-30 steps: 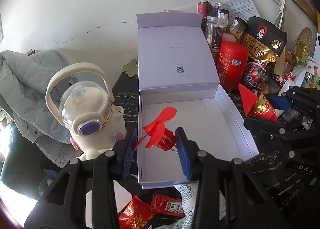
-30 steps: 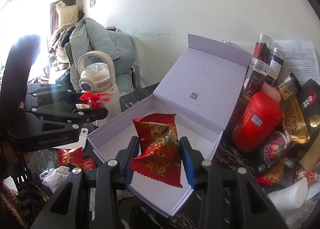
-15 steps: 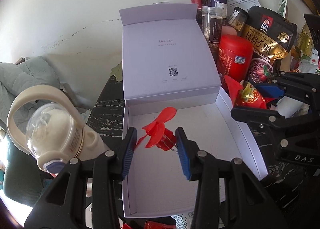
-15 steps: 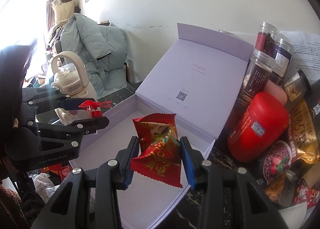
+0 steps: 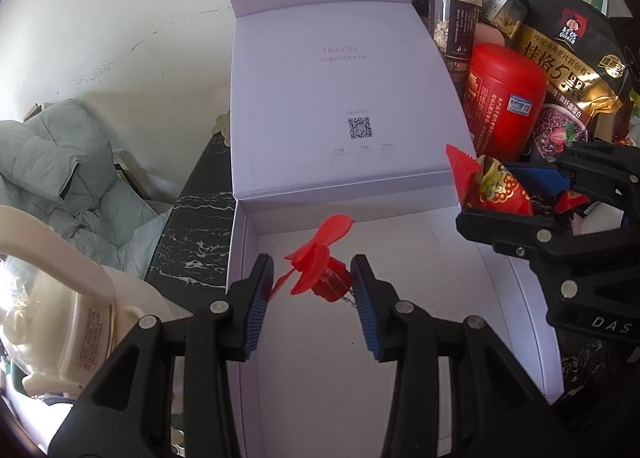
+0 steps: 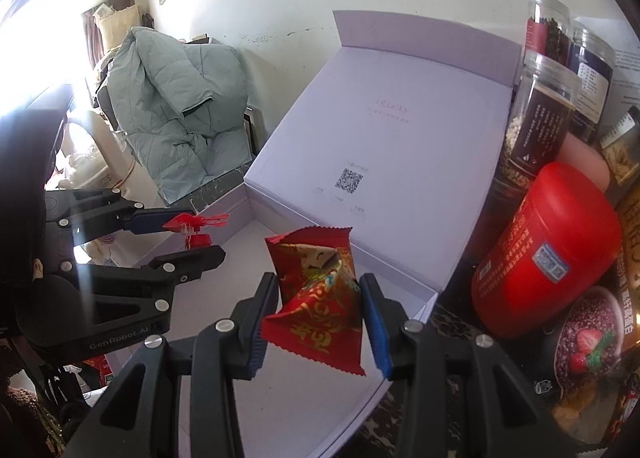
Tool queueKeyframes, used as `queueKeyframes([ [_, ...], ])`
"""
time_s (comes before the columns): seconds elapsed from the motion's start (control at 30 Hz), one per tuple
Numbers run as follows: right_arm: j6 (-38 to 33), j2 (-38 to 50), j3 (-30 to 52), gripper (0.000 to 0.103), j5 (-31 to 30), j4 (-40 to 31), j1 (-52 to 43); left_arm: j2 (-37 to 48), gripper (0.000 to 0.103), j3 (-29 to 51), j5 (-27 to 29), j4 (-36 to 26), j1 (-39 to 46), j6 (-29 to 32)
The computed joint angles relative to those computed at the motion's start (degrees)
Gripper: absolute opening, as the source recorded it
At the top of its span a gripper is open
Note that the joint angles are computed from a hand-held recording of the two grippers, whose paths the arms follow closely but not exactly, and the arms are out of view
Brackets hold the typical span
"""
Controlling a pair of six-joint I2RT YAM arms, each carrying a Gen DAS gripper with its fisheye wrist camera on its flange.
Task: Organize objects
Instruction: 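Lower the red fan into the box and open the left tool while the right tool releases the candy inside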
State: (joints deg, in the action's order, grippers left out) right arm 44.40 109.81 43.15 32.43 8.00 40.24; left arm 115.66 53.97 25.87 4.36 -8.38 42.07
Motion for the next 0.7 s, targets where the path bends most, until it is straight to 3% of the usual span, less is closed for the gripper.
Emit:
queueKeyframes([
  [0.2, -1.1, 2.4, -2.5, 0.042, -5.0, 6.9, -3.4, 4.4, 0.038, 3.6, -3.1, -1.2, -2.8, -1.7],
  [0.47, -0.2, 5.5, -2.8, 0.042, -7.9, 9.3, -5.9, 9.6, 0.039, 9.2, -8.0, -4.8, -5.1, -3.8],
  [0.7, -0.1, 6.7, -1.0, 0.043, -7.5, 7.3, -5.6, 10.1, 0.039, 10.0, -9.8, -5.3, -6.3, -3.4],
])
